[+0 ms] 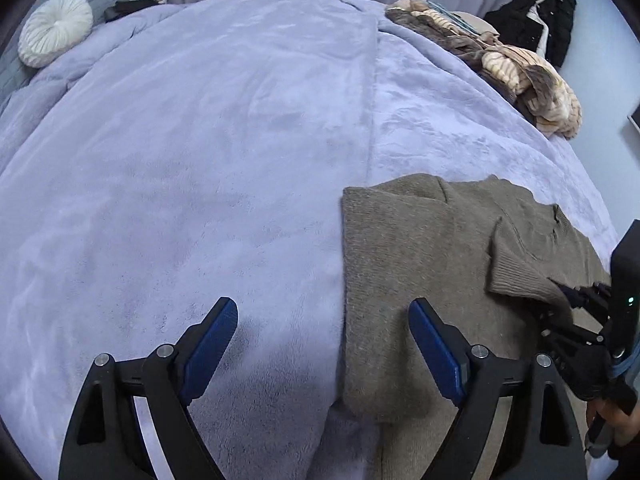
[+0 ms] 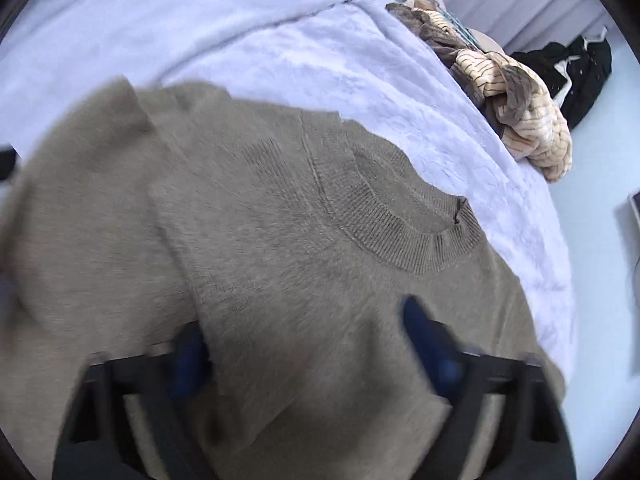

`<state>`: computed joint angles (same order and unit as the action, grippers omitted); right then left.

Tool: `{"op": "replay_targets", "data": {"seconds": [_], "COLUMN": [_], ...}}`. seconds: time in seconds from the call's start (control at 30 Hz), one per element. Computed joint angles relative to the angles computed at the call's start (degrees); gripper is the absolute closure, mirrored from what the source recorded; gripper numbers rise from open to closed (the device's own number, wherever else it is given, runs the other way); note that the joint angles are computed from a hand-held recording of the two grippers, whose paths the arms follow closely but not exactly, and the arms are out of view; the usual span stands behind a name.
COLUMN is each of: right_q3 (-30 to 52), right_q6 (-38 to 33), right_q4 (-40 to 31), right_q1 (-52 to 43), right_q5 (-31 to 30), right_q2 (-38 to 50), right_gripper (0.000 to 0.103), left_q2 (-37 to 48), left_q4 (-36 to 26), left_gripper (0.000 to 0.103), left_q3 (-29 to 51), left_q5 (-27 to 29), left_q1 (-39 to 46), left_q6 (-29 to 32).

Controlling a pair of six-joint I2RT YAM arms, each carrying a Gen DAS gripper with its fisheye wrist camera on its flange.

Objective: Fold small clothes

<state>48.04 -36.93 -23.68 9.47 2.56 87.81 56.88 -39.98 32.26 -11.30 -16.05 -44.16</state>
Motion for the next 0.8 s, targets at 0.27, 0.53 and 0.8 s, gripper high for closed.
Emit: {"op": "replay_targets", "data": {"seconds": [0.27,0.53,0.8], "right_q3": [18.28,34.78,29.98], "right_q6": [10.37,14.47,14.68], "right_q4": [-13.54,-34.63,-25.15], "right_q1": [-25.47,-42.04,-36.89], "right_q5": [-32.02,-44.23,-40.46], "right_q2": [7.19,30.35,21.78], "right_gripper": [0.083,0.037,0.096], "left_q2": [3.89,9.56,13.02], "left_q4": [2.07,5.50,5.16], "left_gripper": [0.015,0.015,0.015], "left_q3": [0.76,3.80,8.00], "left_q5": [-1.68,2.97,-1.01], "left_q1": [-2.22,4.59,1.86], "left_q6": [0.00,7.63,6.21]}}
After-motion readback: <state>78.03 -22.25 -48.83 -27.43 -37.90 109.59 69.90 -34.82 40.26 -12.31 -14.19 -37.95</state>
